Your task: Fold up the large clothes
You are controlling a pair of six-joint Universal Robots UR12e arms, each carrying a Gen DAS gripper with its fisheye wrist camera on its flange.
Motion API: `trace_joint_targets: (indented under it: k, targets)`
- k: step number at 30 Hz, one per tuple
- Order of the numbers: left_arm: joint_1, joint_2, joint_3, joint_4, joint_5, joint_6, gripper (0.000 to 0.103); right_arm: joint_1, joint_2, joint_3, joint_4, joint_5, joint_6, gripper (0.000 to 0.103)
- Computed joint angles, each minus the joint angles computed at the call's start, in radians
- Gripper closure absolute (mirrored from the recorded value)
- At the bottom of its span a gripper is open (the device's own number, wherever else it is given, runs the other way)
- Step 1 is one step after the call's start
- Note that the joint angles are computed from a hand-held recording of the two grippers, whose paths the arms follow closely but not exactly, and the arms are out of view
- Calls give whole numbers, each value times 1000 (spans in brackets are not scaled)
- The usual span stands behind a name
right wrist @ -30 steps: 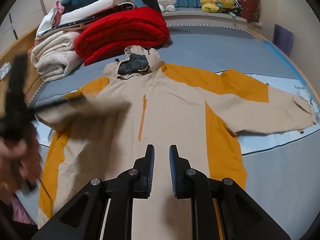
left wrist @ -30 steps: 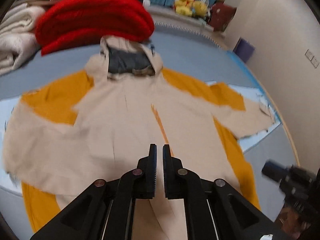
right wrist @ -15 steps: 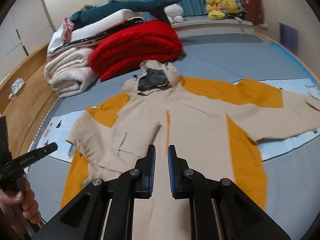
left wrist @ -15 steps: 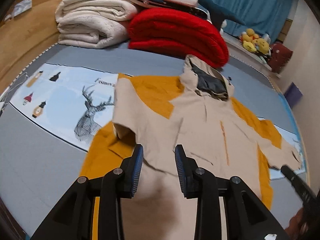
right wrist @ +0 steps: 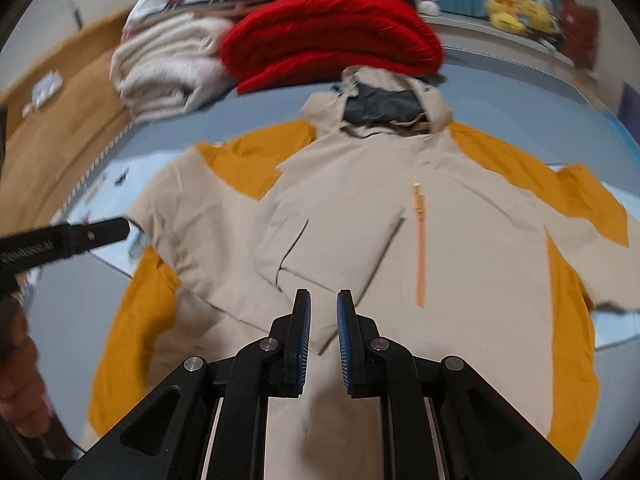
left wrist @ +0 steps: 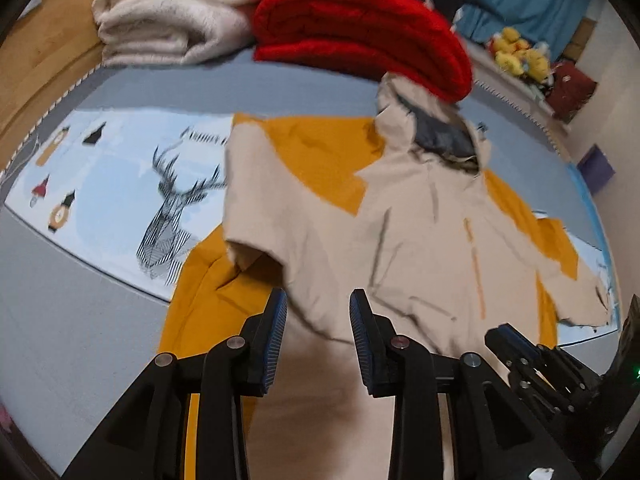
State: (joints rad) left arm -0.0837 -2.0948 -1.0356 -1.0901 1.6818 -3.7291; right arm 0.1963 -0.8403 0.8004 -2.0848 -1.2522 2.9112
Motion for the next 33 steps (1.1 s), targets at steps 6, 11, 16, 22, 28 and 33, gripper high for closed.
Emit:
trace_joint_targets:
  k: [6, 11, 16, 22, 28, 33]
  targets:
    - [34, 0, -15, -65, -62, -51, 74, 35, 48, -45, 46, -45, -65, 88]
    - [42, 0, -15, -66, -58, -57, 73, 58, 69, -50, 41, -129, -114, 70]
    - [50, 8, -26, -56, -44, -86, 73, 66, 84, -59, 59, -204, -155, 70]
    - [50, 11, -30, -52, -16, -116, 73, 29, 82, -63, -16, -99, 21, 97]
    - [39, 4, -22, -51, 4, -98, 73, -59, 31, 52, -279, -19, 489, 98]
    - [29, -11, -6, -66, 25, -82, 73, -109, 36, 55, -150, 0, 727, 93]
